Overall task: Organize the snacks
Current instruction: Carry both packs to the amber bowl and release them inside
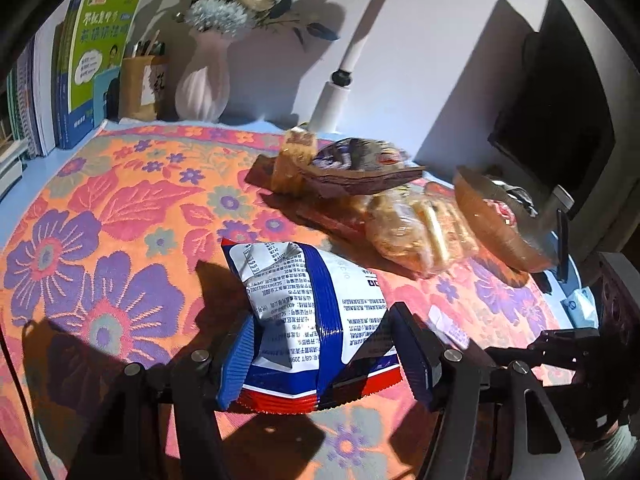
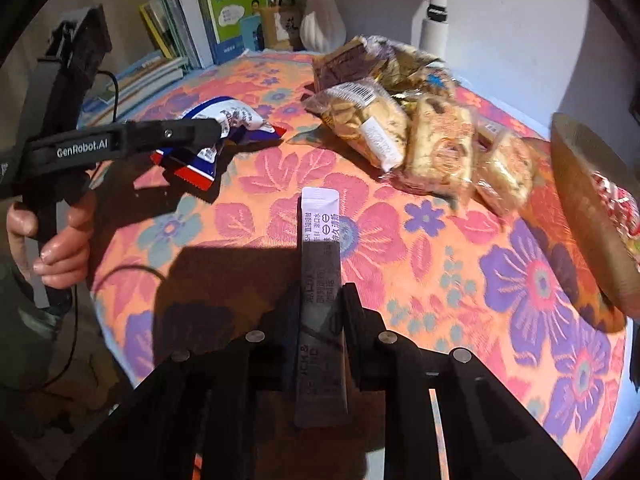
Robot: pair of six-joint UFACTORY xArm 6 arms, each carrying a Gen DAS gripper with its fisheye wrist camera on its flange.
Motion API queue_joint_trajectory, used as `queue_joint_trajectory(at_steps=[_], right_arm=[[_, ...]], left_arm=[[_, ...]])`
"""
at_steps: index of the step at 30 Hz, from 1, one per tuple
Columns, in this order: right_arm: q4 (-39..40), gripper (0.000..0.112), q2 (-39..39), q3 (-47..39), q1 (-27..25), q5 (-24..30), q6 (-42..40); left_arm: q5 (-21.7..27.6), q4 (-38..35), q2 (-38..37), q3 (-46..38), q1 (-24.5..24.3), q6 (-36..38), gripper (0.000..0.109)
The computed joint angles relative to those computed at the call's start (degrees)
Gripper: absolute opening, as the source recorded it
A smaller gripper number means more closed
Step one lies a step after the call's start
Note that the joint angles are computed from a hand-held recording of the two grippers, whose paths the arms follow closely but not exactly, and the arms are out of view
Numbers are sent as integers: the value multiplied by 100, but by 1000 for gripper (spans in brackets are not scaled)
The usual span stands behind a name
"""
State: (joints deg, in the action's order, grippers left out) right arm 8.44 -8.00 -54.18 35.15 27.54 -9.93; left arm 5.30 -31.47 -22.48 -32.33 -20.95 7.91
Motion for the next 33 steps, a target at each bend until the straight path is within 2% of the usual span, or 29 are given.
queue_joint_trajectory(at_steps=[8, 14, 21, 27, 33], right_arm=[[248, 20, -917, 661, -232, -245, 207], [431, 20, -1344, 829, -654, -391, 233], [485, 20, -1447, 694, -1560, -740, 568], [665, 20, -670, -145, -2377, -794, 815], [1043, 20, 90, -770, -2695, -691, 694]], left_arm=[[58, 889, -552, 45, -272, -690, 63], [182, 1920, -319, -537, -491, -1370, 63], [656, 2032, 1183, -2516, -887, -1205, 63], [1368, 1930, 3004, -4906, -1158, -1030, 63], [2293, 2007, 4657, -7096, -1288, -1164, 63]])
